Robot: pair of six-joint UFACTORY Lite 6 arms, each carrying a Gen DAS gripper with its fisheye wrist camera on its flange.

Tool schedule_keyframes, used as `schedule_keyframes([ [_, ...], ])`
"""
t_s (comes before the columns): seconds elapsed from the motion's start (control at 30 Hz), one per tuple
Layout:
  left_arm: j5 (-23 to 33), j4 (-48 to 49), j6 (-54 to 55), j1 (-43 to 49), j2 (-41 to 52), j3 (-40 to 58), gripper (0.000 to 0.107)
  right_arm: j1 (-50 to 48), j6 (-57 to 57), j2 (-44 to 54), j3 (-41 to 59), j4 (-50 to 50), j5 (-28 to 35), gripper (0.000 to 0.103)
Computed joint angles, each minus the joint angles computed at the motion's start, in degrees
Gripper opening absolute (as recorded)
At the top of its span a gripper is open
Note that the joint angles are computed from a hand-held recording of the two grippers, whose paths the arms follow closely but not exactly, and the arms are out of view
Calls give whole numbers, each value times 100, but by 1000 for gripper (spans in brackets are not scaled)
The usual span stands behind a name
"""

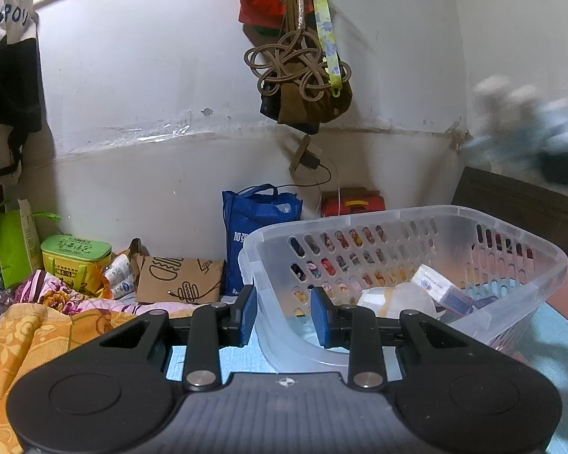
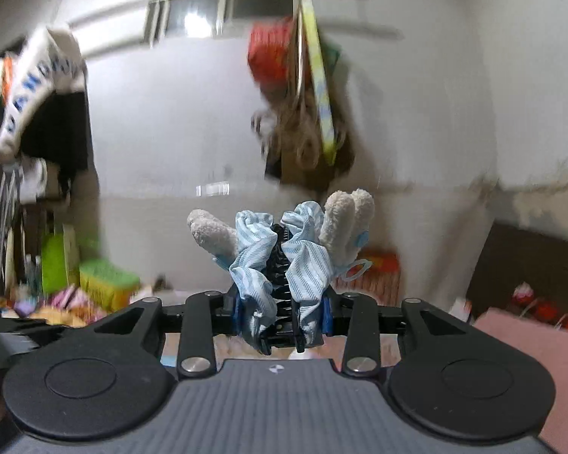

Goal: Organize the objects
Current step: 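Lower the striped plush into the basket and open the right tool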

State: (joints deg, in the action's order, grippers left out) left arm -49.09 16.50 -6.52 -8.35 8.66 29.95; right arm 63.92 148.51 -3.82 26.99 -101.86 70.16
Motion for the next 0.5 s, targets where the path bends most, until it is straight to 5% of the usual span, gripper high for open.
schedule_keyframes([
  [0.23,29,-79,61,-50,-48,-24,35,-881,457,1253,714,-559,-671,46],
  [0.27,45,-77,69,-50,-59,-24,35,-874,579,1258,634,-692,-589,60],
  [0.3,42,-70,74,-45,-51,-21,35,-819,505,1221,606,-716,-482,90],
  [0.33,41,-58,68,-39,-48,-16,35,-677,401,1306,633,-582,-191,103],
  [0.4,25,-64,64,-38,-41,-17,35,-208,312,1635,664,-90,790,103],
  [0.5,16,-92,68,-52,-24,-9,35,372,668,1473,246,284,1199,103],
])
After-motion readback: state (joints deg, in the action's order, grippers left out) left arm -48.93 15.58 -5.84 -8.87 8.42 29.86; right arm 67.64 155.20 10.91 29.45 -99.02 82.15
